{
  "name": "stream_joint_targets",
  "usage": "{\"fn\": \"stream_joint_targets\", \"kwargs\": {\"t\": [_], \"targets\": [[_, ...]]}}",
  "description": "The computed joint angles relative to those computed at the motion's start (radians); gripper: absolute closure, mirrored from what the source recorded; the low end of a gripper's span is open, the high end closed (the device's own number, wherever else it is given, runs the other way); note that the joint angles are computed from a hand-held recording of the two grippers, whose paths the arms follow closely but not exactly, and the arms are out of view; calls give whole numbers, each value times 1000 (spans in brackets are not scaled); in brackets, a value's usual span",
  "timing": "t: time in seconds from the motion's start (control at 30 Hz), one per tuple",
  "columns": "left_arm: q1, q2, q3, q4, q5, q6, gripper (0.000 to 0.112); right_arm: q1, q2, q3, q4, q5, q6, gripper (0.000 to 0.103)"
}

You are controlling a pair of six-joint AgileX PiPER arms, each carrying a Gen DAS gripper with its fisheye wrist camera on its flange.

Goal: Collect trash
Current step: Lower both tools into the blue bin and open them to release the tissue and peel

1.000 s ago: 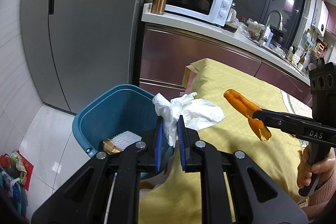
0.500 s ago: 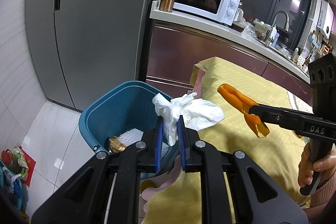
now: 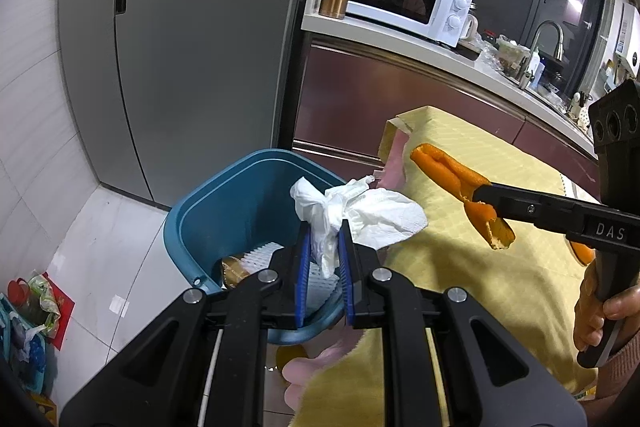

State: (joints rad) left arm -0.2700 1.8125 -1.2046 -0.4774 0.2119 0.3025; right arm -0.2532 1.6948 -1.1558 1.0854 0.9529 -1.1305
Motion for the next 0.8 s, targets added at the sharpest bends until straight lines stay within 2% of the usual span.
{"fn": "stream_joint_targets", "kwargs": {"t": [0.8], "targets": [[12, 37, -21, 150, 1, -153, 98, 75, 68, -67, -51, -44, 79, 93]]}}
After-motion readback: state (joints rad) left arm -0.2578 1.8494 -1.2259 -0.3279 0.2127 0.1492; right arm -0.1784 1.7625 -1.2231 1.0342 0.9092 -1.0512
